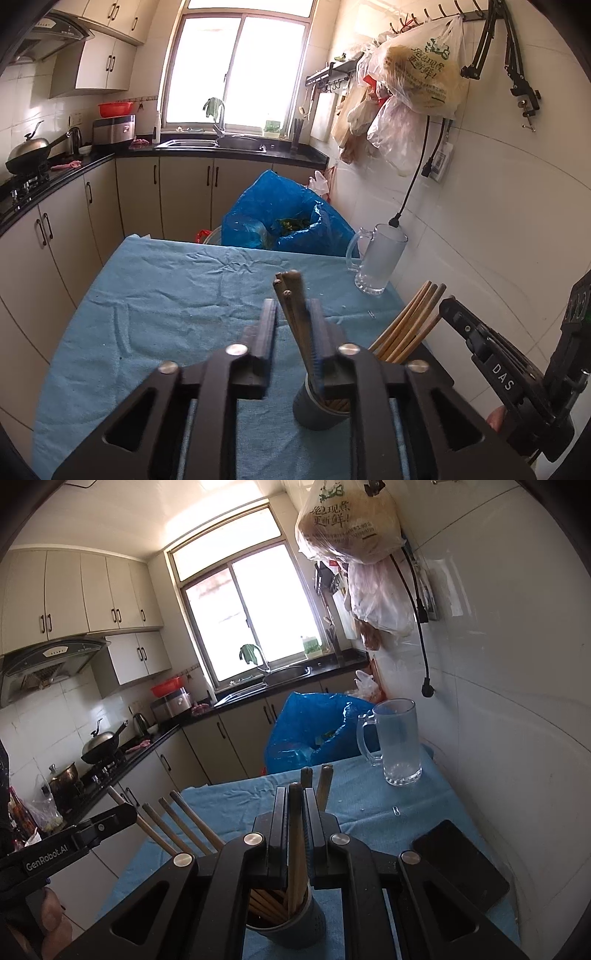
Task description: Organize utensils
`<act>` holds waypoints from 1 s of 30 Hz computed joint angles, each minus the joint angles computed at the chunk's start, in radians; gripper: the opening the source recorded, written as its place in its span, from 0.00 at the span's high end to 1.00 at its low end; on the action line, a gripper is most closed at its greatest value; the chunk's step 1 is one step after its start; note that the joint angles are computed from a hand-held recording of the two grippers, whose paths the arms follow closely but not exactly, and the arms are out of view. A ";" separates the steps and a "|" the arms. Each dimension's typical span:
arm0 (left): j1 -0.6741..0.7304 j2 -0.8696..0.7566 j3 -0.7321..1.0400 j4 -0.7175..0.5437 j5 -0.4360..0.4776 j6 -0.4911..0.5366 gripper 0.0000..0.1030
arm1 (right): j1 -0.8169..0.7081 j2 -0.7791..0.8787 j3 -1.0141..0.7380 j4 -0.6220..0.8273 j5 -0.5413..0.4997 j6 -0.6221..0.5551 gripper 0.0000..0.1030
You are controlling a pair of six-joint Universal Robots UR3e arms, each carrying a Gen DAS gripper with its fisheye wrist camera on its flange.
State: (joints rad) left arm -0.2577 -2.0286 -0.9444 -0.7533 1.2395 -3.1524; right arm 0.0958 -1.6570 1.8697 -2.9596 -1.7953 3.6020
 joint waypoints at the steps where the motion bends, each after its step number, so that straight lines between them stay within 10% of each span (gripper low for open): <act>1: 0.000 0.002 -0.005 0.007 0.002 -0.001 0.75 | -0.001 -0.002 -0.003 0.007 0.002 -0.002 0.92; 8: 0.013 0.040 -0.047 0.035 -0.001 -0.012 0.63 | 0.039 -0.050 -0.006 0.033 -0.048 -0.003 0.89; 23: 0.078 0.390 -0.564 0.295 0.091 0.023 0.08 | 0.415 -0.128 0.001 0.118 -0.574 0.081 0.06; 30: 0.168 0.650 -0.930 0.348 0.148 0.091 0.01 | 0.649 -0.067 -0.067 0.604 -0.818 0.442 0.00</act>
